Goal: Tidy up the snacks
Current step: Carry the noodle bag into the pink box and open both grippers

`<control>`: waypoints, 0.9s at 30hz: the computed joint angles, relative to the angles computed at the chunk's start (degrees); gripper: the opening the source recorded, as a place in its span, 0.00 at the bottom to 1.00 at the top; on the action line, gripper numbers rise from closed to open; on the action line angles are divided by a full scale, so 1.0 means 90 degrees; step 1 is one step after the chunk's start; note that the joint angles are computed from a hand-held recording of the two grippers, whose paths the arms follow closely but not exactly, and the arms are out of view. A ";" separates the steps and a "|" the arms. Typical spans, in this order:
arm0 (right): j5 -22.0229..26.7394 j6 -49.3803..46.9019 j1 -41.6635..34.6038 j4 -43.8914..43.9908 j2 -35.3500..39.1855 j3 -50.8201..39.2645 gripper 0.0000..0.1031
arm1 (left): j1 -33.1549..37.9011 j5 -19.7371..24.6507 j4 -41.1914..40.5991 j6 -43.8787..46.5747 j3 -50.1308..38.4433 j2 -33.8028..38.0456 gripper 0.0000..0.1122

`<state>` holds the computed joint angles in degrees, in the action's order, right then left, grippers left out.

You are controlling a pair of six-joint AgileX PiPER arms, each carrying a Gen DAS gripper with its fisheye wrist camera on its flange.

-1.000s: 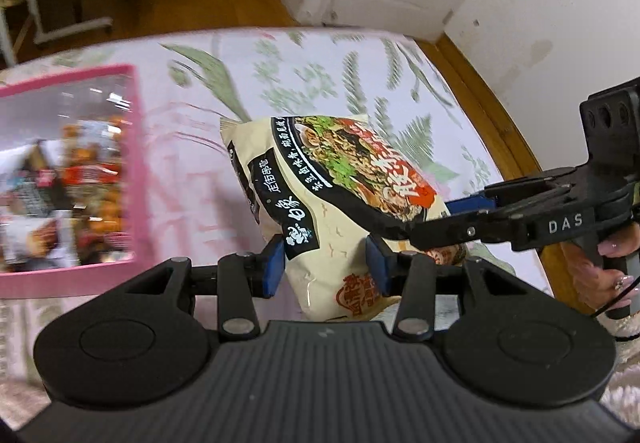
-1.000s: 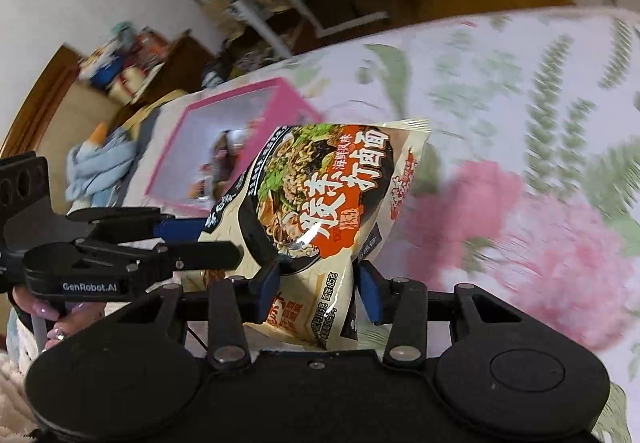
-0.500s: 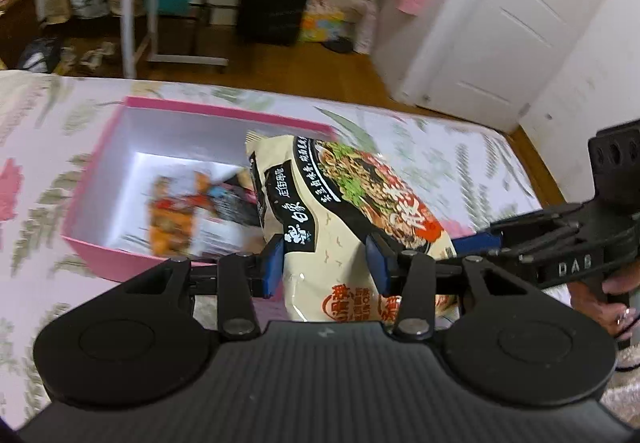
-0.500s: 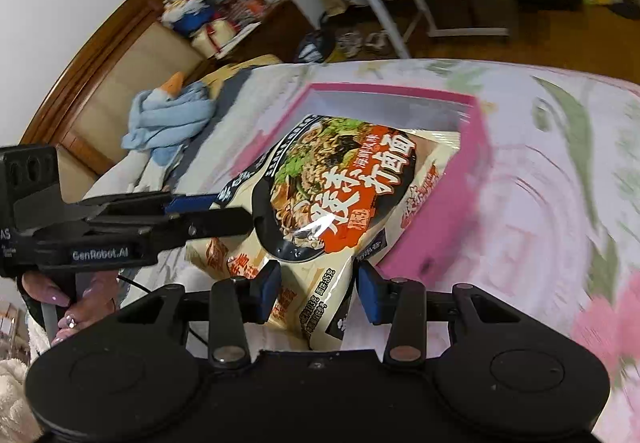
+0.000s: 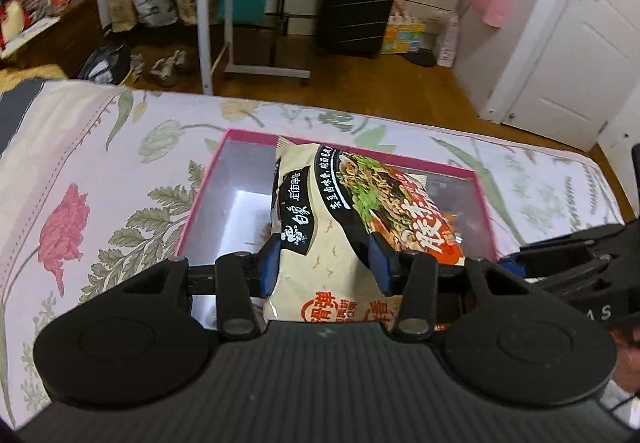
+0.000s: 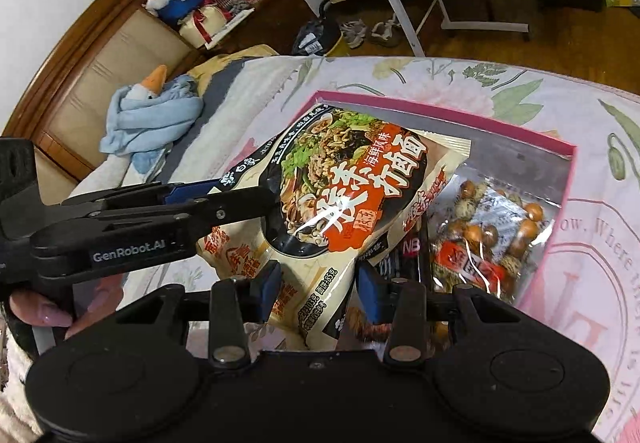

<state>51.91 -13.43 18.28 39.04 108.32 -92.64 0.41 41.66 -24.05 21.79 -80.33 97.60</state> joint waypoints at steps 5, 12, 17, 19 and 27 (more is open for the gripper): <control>-0.0120 0.0022 0.0157 -0.0165 0.0469 -0.0293 0.46 | -0.0155 -0.0496 0.0416 -0.0330 0.0075 0.0376 0.41; -0.0358 0.0157 0.0414 -0.0766 0.0735 -0.0553 0.46 | -0.0341 -0.0880 0.0890 -0.0874 0.0116 0.0618 0.41; -0.0750 0.0197 0.0639 -0.1191 0.0791 -0.0491 0.47 | -0.0798 -0.1450 0.2573 -0.2001 0.0462 0.0512 0.44; -0.0932 0.0257 0.0727 -0.1486 0.0615 -0.0298 0.51 | -0.0664 -0.1364 0.2051 -0.1689 0.0520 0.0456 0.45; -0.1665 -0.0643 0.0439 -0.0771 -0.0954 0.1466 0.52 | -0.0434 -0.1249 0.1429 -0.1271 0.0875 -0.0163 0.45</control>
